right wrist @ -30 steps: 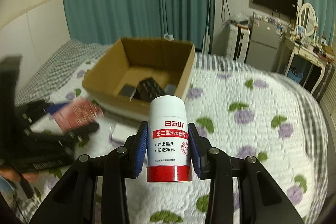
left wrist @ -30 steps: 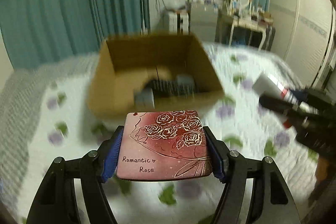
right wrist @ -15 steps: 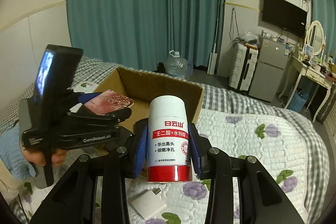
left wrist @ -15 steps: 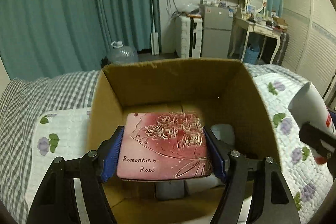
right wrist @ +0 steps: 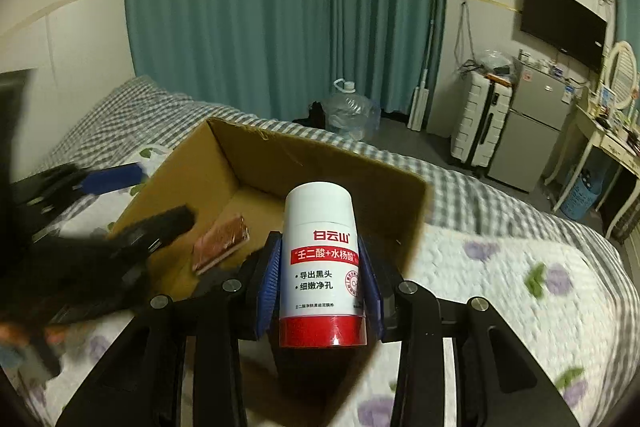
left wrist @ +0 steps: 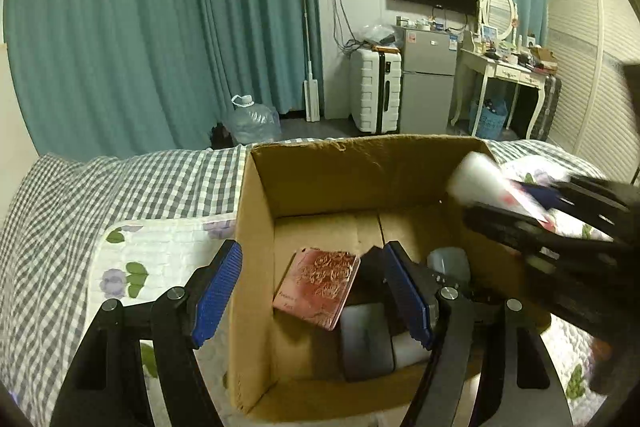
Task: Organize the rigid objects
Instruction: 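Drop the card case into the box with the left tool while the right tool drops the tube, then grasp the large white charger with the right tool while the left tool grasps the small charger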
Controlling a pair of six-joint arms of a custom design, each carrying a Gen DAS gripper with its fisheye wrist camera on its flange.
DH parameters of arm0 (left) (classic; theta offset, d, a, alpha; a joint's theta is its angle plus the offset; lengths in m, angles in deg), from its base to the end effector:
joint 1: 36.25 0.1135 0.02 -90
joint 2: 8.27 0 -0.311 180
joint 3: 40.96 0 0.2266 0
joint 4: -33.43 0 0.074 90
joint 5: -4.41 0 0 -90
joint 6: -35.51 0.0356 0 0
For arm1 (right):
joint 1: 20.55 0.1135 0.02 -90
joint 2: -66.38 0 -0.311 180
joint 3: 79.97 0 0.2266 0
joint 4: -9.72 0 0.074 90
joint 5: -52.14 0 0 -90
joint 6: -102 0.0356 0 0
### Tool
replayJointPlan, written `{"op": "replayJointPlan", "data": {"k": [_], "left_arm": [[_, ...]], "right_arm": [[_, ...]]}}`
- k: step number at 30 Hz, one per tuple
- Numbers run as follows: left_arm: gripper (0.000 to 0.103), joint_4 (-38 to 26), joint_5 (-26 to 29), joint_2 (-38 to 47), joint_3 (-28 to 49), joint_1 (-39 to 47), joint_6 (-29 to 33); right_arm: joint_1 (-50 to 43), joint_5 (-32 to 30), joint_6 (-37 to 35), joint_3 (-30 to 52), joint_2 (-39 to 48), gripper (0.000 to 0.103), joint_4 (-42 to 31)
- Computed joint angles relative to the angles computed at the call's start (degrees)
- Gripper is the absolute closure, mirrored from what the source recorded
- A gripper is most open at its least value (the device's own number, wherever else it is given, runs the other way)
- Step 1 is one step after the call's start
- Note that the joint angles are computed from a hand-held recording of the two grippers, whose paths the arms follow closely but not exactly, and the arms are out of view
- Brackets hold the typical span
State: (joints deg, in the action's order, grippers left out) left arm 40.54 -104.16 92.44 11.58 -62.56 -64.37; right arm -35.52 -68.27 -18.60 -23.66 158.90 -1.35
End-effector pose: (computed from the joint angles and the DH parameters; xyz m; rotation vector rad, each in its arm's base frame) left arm 0.2831 -0.1273 0.1795 0.1549 2.2378 0.0314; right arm 0.2824 -0.0569 0.2134 -0.5439 2.2005 0.2234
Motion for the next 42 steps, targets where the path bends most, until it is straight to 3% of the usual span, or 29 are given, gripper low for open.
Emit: {"op": "replayJointPlan", "data": {"k": [3,4,5,6,8,12,15,17,20,28,36,37,38,39,42], "left_arm": [[0.028,0.25,-1.03,-1.27,-1.53,-0.58,0.02],[0.028,0.40,-1.19,-1.95,-2.37,-0.67,-0.01],[0.028,0.91,-1.53,-2.98,-3.89,-0.94,-0.10],[0.028,1.13,-1.72,-3.64,-4.67,-1.12,-0.18],[0.028,0.46,-3.26,-5.16,-5.83,-2.31,-1.20],[0.028,0.41,-4.40,-9.20,-10.36,-3.79,-3.75],[0.028,1.21,-6.23,-11.85,-14.90,-5.63,-6.21],[0.028,2.91,-6.63,-12.10,-18.30,-6.52,-7.92],[0.028,7.99,-7.63,-8.82,-22.79,-8.25,-10.88],[0.028,18.09,-8.22,1.76,-26.52,-9.22,-11.27],[0.028,23.03,-6.05,9.02,-26.93,-8.62,-11.21],[0.028,23.09,-5.96,9.23,-26.89,-8.79,-11.20],[0.028,23.04,-5.87,9.34,-26.85,-9.03,-11.25],[0.028,22.75,-5.76,9.32,-26.72,-9.20,-11.30],[0.028,20.79,-5.70,8.72,-25.86,-10.31,-11.68]], "right_arm": [[2.70,3.42,3.01,-0.87,2.72,0.064,5.35],[2.54,3.35,3.87,-1.75,2.56,0.058,6.56],[2.16,3.20,4.30,-2.29,1.96,0.039,6.61],[1.47,2.53,4.30,-2.78,0.88,0.031,5.99],[-1.10,0.77,2.33,-4.38,-3.29,0.030,3.24],[-7.13,1.20,-2.66,-10.36,-13.93,0.019,1.64],[-16.21,-4.44,-8.44,-13.98,-19.59,0.013,-2.75],[-22.82,-8.18,-13.32,-16.53,-19.81,0.013,-5.03],[-25.35,-6.65,-17.00,-18.88,-15.94,0.013,-6.42],[-14.17,5.70,-17.22,-28.74,-0.95,0.013,14.22],[-10.44,10.44,-14.35,-27.75,9.52,0.013,20.03],[-10.42,10.51,-14.57,-27.50,9.86,0.016,19.70],[-10.82,9.65,-15.54,-26.80,9.82,0.029,17.74],[-11.23,8.84,-16.48,-26.40,9.52,0.033,16.18],[-13.33,7.70,-18.17,-26.90,7.29,0.033,15.19]]}}
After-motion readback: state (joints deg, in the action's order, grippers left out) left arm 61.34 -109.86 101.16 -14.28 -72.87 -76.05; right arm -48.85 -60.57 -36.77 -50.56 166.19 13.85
